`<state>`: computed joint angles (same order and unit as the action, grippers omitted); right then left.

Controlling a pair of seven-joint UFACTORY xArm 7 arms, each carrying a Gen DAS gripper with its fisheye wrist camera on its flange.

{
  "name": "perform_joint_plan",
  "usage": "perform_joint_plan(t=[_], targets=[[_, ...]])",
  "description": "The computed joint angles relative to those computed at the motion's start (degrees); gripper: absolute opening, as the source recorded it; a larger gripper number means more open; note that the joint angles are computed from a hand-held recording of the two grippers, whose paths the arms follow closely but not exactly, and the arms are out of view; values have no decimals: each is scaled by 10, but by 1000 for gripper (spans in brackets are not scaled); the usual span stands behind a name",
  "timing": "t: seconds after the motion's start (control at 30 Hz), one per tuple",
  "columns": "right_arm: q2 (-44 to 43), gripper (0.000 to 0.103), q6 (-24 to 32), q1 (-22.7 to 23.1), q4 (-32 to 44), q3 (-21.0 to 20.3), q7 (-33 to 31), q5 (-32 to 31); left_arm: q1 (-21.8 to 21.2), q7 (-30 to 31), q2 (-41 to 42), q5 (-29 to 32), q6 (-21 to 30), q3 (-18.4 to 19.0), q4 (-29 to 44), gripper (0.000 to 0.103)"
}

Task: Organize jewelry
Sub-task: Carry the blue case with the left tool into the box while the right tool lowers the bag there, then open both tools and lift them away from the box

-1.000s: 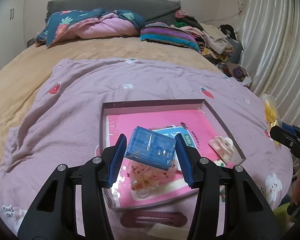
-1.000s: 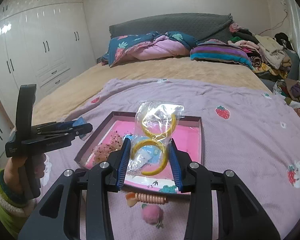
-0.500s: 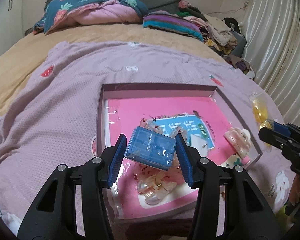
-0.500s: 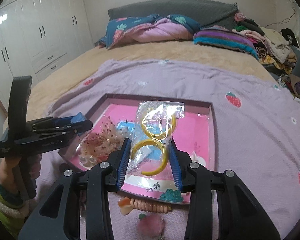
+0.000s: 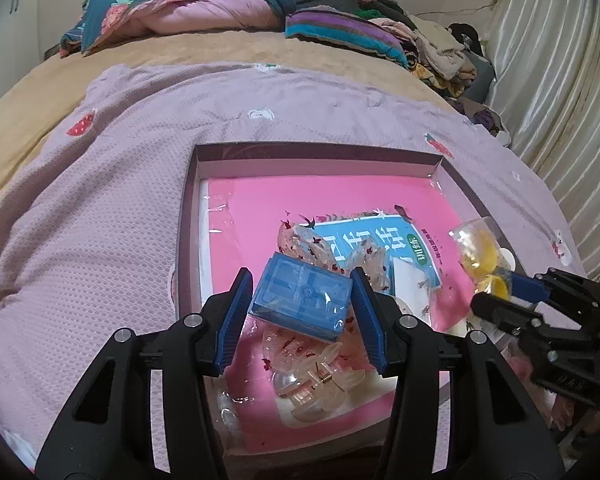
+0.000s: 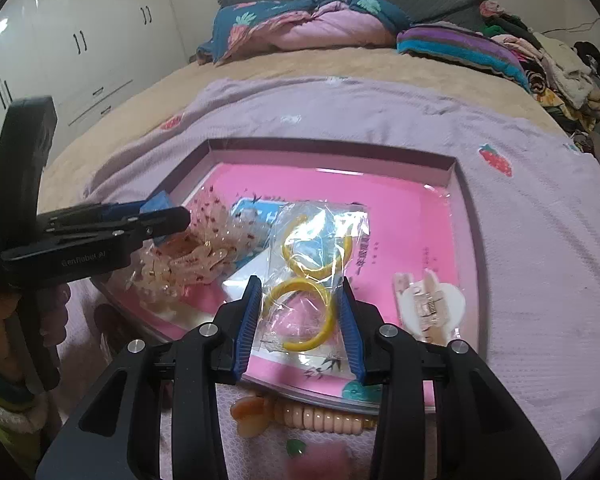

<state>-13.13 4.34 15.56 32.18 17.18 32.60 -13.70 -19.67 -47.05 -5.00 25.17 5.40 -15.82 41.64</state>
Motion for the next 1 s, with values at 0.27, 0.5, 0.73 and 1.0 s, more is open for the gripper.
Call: perform_joint_plan(t=[0.27,0.5,0.73,1.0], targets=[[14,40,1,-3,3,6,15,-12,-6,7,3,-10,5,4,-1,42],[-22,60,-2,-39,-17,41,70,-59,-10,14,2,-22,12,6,0,50],[-99,80,-2,-54,-57,56,87,-51,-10,16,-17,-35,16,3,-9,60],[-202,87,11,-24,-103,32,68,0,26,-33,-79,-8,32,-37,-29,81]])
